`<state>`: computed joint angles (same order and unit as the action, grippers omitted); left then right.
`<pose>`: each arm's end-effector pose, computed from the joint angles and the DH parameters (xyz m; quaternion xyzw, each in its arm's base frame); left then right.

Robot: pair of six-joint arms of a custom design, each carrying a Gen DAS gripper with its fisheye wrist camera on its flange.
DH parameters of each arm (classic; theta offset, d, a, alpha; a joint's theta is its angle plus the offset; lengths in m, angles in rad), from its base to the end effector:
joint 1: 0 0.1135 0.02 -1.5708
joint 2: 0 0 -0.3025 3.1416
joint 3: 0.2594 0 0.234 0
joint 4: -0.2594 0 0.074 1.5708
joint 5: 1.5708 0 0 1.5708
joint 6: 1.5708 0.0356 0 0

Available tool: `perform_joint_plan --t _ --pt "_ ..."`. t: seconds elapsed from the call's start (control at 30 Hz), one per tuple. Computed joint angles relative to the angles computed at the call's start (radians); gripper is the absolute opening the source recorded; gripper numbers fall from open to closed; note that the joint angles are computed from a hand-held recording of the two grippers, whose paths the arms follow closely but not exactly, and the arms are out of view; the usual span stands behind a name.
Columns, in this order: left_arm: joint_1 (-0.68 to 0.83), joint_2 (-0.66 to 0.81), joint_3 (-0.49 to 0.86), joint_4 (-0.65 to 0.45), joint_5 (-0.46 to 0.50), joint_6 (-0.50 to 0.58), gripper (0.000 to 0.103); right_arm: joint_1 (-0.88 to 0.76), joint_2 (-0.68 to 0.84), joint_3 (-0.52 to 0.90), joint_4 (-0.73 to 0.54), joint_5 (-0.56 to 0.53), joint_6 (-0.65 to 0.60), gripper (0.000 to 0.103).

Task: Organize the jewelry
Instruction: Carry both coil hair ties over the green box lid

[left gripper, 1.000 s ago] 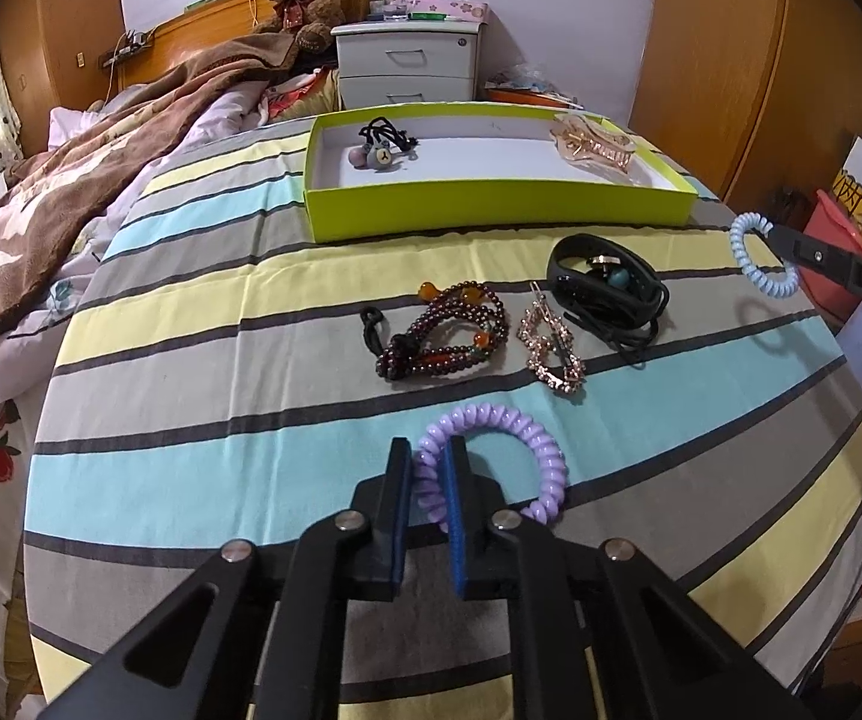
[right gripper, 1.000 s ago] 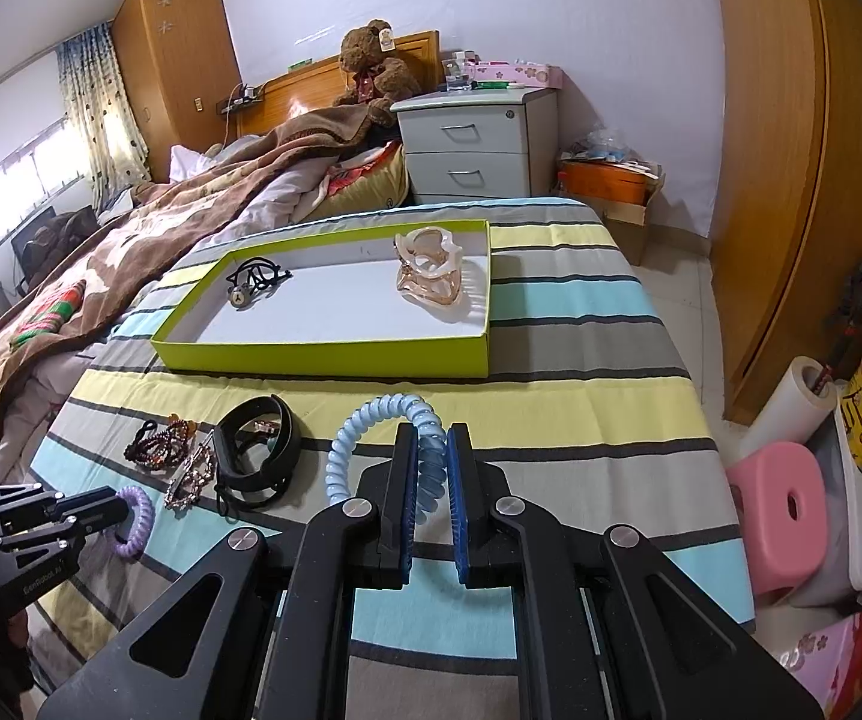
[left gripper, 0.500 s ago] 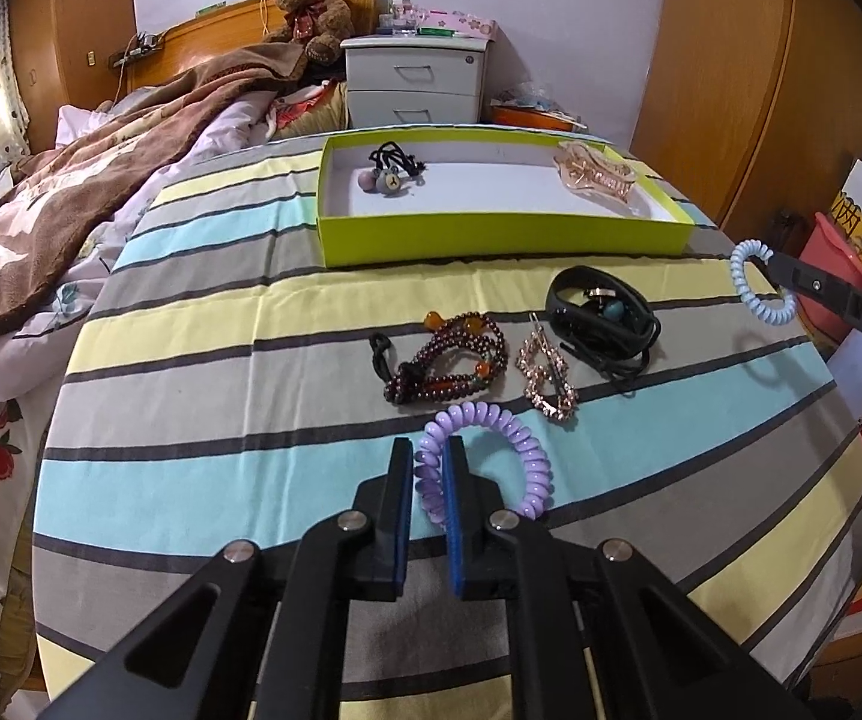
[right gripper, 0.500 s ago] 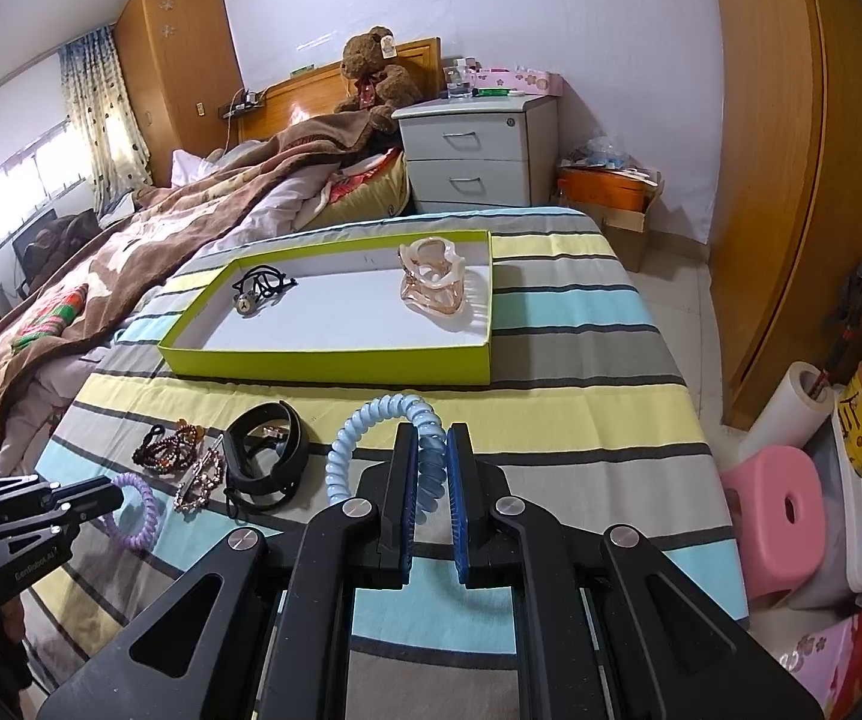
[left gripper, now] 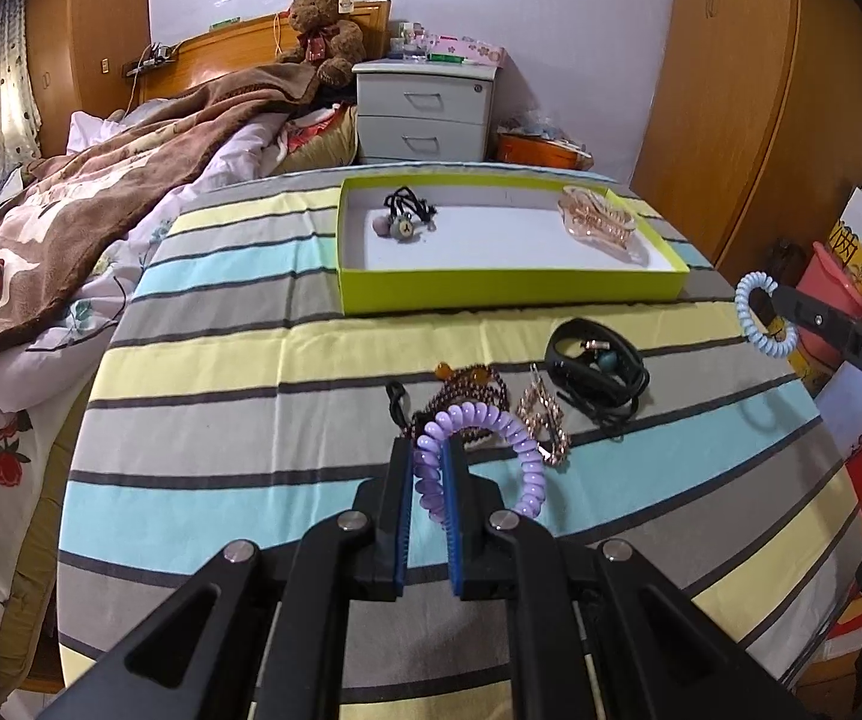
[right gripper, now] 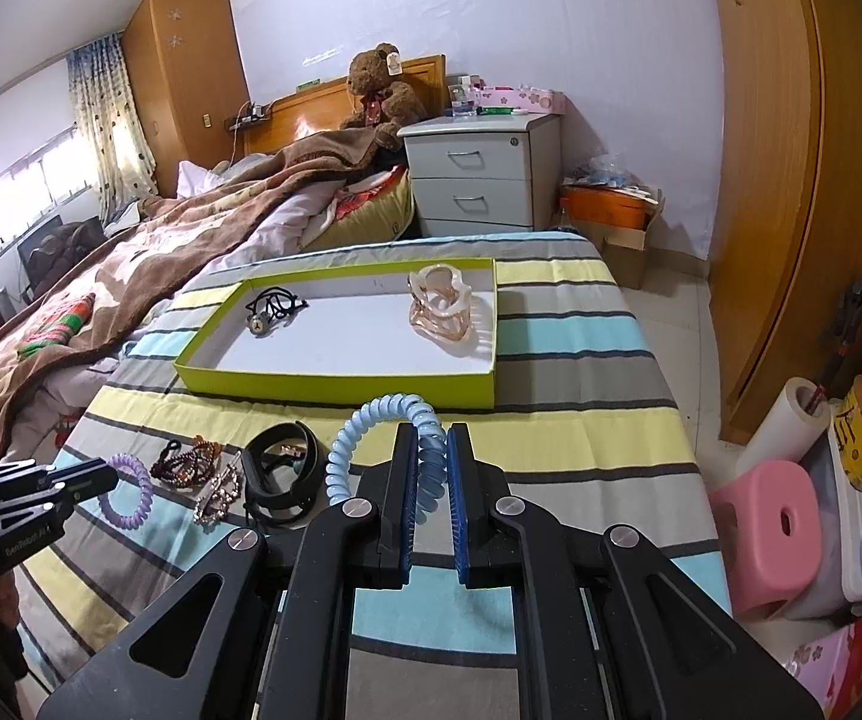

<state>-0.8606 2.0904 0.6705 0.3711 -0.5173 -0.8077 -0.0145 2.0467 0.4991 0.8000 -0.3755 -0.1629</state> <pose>0.2193 -0.2280 0.0705 -0.0413 0.9354 -0.0188 0.3506 0.3025 0.0087 0.0848 -0.1412 0.8924 0.1356 0.4067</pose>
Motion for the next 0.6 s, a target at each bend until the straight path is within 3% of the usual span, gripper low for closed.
perform_joint_plan --t 0.37,0.6 --pt "0.026 -0.075 0.009 -0.021 -0.029 0.055 0.01 0.007 -0.066 0.019 -0.043 -0.007 0.005 0.01" --pt "0.078 -0.102 0.045 -0.036 -0.018 0.119 0.01 0.045 -0.085 0.12 -0.147 -0.003 0.018 0.01"
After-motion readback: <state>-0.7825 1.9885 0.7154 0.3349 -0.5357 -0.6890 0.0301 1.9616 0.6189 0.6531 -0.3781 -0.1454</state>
